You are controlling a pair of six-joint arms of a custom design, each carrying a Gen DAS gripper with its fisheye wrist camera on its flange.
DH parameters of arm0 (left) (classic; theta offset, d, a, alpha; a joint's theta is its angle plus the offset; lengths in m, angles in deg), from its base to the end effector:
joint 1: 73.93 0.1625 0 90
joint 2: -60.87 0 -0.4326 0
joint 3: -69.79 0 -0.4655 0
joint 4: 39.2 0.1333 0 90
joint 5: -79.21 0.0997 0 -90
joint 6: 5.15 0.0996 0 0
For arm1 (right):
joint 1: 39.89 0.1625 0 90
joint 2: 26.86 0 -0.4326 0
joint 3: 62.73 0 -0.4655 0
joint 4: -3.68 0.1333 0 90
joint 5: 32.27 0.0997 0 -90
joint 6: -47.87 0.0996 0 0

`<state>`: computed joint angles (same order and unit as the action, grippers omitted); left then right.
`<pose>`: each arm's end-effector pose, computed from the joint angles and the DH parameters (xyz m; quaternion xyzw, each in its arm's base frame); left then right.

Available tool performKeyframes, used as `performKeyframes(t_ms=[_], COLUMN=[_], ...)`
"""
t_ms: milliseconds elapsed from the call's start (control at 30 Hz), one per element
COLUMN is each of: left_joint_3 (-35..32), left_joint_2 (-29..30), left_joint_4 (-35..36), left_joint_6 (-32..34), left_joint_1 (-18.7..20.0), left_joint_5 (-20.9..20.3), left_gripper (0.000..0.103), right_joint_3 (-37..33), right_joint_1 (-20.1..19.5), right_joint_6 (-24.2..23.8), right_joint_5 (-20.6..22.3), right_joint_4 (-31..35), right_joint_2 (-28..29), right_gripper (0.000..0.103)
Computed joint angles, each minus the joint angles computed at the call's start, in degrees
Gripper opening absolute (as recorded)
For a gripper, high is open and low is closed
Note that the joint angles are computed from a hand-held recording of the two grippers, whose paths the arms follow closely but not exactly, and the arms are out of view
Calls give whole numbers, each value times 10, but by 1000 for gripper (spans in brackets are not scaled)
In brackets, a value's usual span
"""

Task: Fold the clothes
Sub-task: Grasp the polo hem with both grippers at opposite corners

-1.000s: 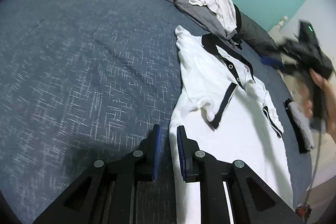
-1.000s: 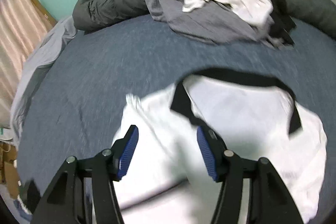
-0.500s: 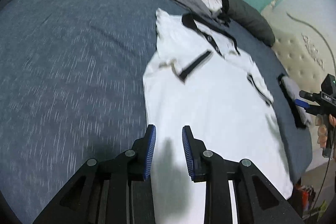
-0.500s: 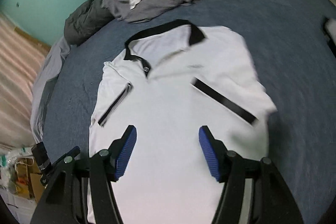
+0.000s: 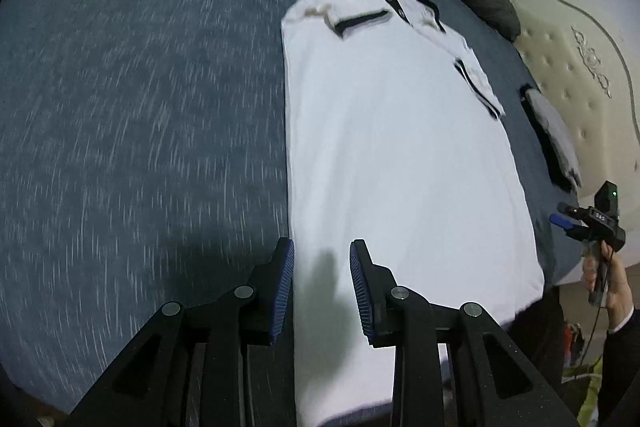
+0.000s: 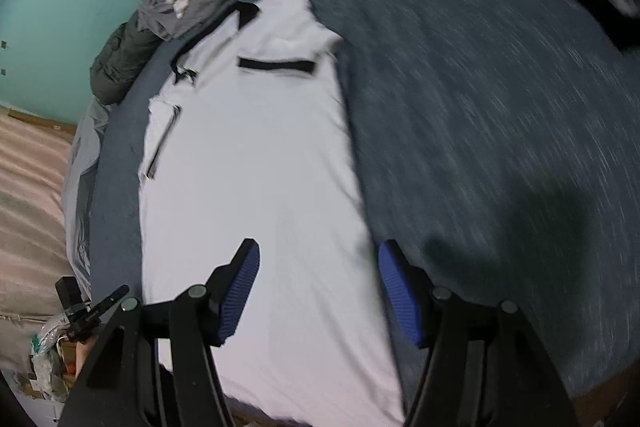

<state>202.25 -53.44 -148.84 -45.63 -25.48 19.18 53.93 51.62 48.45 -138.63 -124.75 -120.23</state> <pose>-0.1059 -0.3954 0.3281 0.0057 0.9659 -0.1791 0.1868 0.1190 -0.5204 0.3441 -0.0108 -0.9813 0.1329 0.1386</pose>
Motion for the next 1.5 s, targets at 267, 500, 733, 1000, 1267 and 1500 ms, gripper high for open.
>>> performKeyframes(t_ms=[267, 500, 733, 1000, 1267, 1500], left_joint_3=[16, 15, 24, 34, 46, 52], left_joint_2=[-40, -59, -65, -61, -68, -67], left_joint_4=[79, 113, 119, 109, 91, 92], left_joint_6=[-53, -74, -78, -76, -78, -77], left_joint_1=[-27, -44, -31, -11, 1, -3], left_joint_5=[-24, -32, -67, -90, -114, -113], left_gripper=[41, 41, 41, 41, 41, 40], right_joint_3=[44, 70, 70, 73, 73, 77], right_joint_1=[-23, -53, -54, -64, -65, -54], right_joint_6=[-17, -9, -4, 1, 1, 1], right_joint_5=[-2, 19, 20, 28, 34, 43], right_joint_4=[94, 137, 160, 183, 199, 196], right_joint_2=[-63, -104, -113, -116, -121, -110], right_gripper=[63, 63, 63, 63, 63, 63])
